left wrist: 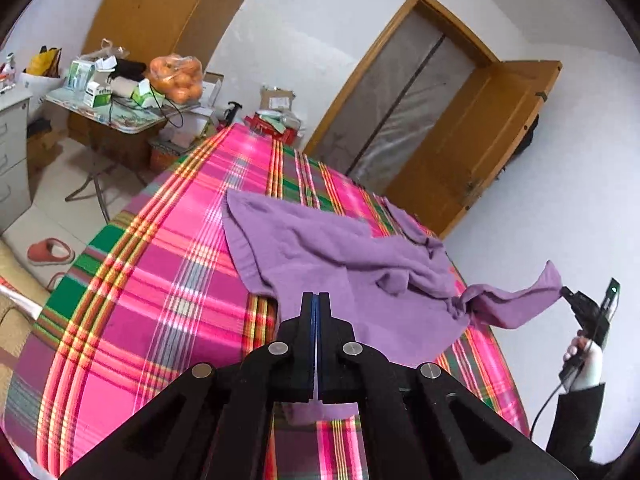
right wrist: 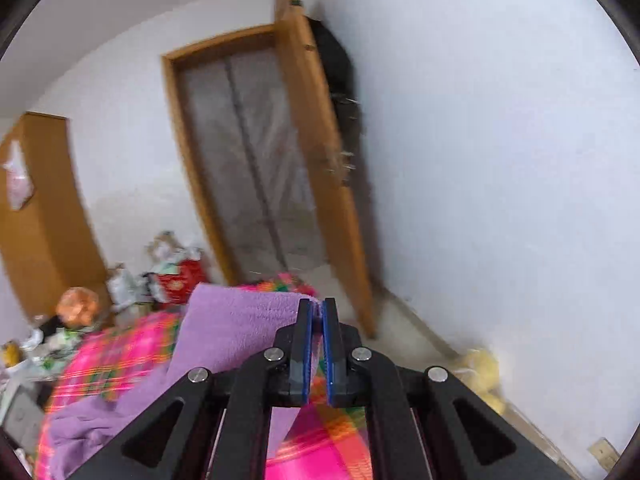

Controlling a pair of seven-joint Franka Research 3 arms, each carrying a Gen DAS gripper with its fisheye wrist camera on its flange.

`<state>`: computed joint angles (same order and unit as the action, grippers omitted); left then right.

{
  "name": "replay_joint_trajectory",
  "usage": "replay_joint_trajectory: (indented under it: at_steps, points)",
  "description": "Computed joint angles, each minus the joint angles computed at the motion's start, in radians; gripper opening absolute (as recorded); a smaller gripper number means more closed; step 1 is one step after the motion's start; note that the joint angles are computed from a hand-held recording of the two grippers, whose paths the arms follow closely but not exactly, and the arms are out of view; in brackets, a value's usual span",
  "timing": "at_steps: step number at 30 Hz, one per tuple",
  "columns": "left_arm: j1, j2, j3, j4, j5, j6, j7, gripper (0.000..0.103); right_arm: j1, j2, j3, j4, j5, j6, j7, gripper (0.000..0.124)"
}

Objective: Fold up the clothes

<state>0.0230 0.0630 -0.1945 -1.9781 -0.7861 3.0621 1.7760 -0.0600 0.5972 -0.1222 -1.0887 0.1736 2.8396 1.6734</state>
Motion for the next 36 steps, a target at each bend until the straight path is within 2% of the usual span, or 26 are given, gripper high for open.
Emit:
replay_joint_trajectory:
  at_steps: [1,3,5,7,8,9,10,11,13,14,15,16,17,20,24,28,30,33,36]
  points:
    - [0.003,0.005,-0.004,0.005,-0.015,-0.021,0.022,0.000,0.018,0.024,-0.040,0.036,-0.032,-0.059,0.035,0.008]
    - [0.003,0.010,-0.010,0.006,-0.037,-0.063,0.054,0.000,0.033,0.034,-0.074,0.024,-0.068,-0.092,0.093,0.013]
    - [-0.006,0.020,-0.004,0.006,-0.002,-0.091,0.031,0.000,0.052,0.021,-0.109,-0.023,-0.110,-0.081,0.157,0.025]
    - [-0.013,0.031,0.003,0.005,0.056,-0.100,-0.014,0.004,0.079,-0.007,-0.145,-0.092,-0.152,-0.041,0.227,0.029]
    - [-0.012,0.034,0.002,0.002,0.069,-0.099,-0.025,0.010,0.073,-0.029,-0.128,-0.130,-0.179,-0.015,0.239,0.032]
    - [-0.011,0.035,-0.001,-0.002,0.078,-0.097,-0.032,0.019,0.047,-0.051,-0.076,-0.165,-0.158,0.018,0.180,0.034]
    - [-0.007,0.040,-0.006,-0.002,0.076,-0.098,-0.029,0.024,0.003,-0.074,0.011,-0.202,-0.089,0.048,0.051,0.035]
    - [-0.003,0.045,-0.011,0.000,0.072,-0.100,-0.023,0.027,-0.032,-0.089,0.099,-0.221,0.014,0.041,-0.125,0.035]
    - [-0.002,0.055,-0.015,0.001,0.092,-0.104,-0.033,0.030,-0.104,-0.106,0.273,-0.238,0.197,-0.067,-0.475,0.036]
    - [-0.003,0.058,-0.012,0.000,0.116,-0.104,-0.056,0.033,-0.150,-0.107,0.361,-0.249,0.249,-0.139,-0.605,0.036]
    - [-0.003,0.060,-0.010,-0.002,0.138,-0.105,-0.078,0.036,-0.193,-0.099,0.446,-0.254,0.231,-0.223,-0.665,0.037]
    - [-0.003,0.062,-0.009,-0.003,0.161,-0.106,-0.100,0.038,-0.210,-0.085,0.497,-0.248,0.218,-0.309,-0.715,0.037]
    - [-0.003,0.063,-0.006,-0.006,0.187,-0.102,-0.125,0.040,-0.205,-0.080,0.513,-0.256,0.216,-0.365,-0.741,0.036]
    - [0.000,0.059,-0.001,-0.023,0.256,-0.084,-0.188,0.041,-0.152,-0.057,0.496,-0.239,0.241,-0.509,-0.728,0.036]
    - [0.028,0.063,-0.032,-0.025,0.216,-0.079,-0.150,0.043,-0.079,0.001,0.446,-0.146,0.261,-0.552,-0.677,0.041]
    - [0.035,0.074,-0.043,-0.019,0.199,-0.098,-0.127,0.043,-0.032,0.095,0.391,0.010,0.326,-0.621,-0.540,0.041]
    - [0.032,0.073,-0.043,-0.025,0.207,-0.092,-0.128,0.044,-0.012,0.120,0.359,0.055,0.358,-0.624,-0.472,0.041]
    - [0.031,0.072,-0.049,-0.029,0.200,-0.080,-0.115,0.047,0.021,0.118,0.314,0.038,0.399,-0.562,-0.435,0.042]
    - [0.009,0.077,-0.039,-0.036,0.273,-0.056,-0.154,0.047,0.057,0.129,0.278,0.047,0.418,-0.532,-0.417,0.043]
